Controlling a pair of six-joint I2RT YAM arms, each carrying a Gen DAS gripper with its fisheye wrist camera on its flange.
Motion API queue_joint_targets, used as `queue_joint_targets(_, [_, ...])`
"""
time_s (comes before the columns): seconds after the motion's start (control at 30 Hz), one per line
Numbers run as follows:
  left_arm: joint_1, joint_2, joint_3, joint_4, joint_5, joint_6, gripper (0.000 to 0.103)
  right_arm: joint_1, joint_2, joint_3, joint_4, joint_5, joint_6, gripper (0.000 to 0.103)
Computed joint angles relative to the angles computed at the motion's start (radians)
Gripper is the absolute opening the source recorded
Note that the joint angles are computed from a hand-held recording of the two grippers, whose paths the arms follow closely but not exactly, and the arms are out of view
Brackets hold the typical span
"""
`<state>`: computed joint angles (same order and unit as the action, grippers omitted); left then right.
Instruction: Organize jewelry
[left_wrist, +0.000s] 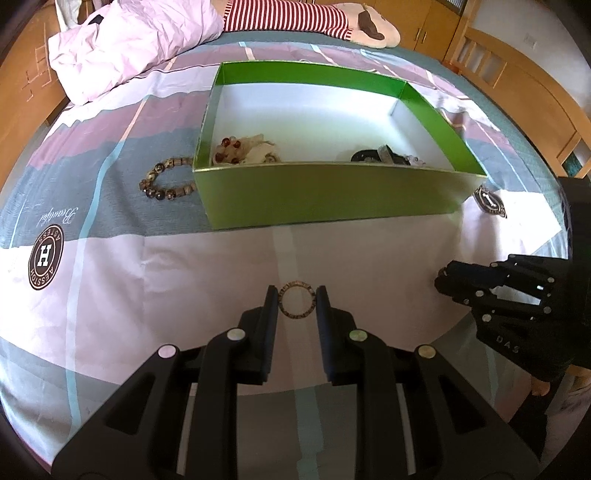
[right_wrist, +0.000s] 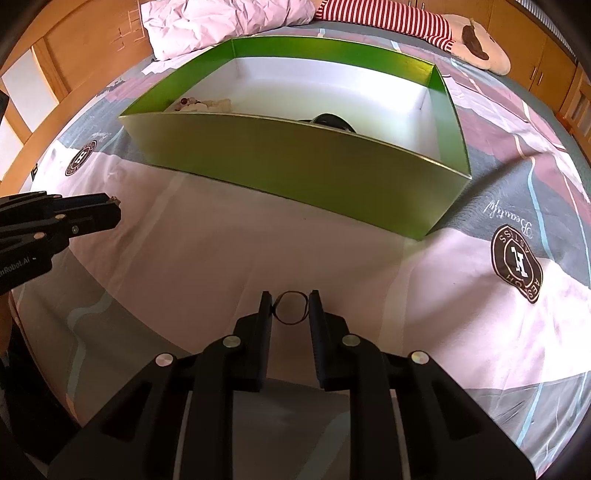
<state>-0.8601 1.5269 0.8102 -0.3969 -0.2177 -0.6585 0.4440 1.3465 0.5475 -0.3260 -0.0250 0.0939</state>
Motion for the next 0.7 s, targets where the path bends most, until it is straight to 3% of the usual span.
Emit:
queue_joint_targets(0.2, [0.002, -0.006, 0.023, -0.024, -0.021, 0.016, 0.021, -0.01, -0.058, 0.008, -0.007, -0.004, 0.008, 0.02])
queue_joint_targets(0.37, [0.066, -0.038, 0.122, -0.055, -0.024, 0.077, 0.021, -0.095, -0.132, 0.106, 0.007, -0.091, 0.008, 0.02])
queue_joint_targets(0.7, [0.117, 0.252, 0.431, -0.089, -0.087, 0.139, 0.021, -0.213, 0.142, 0.229, 0.149, -0.062, 0.007, 0.02])
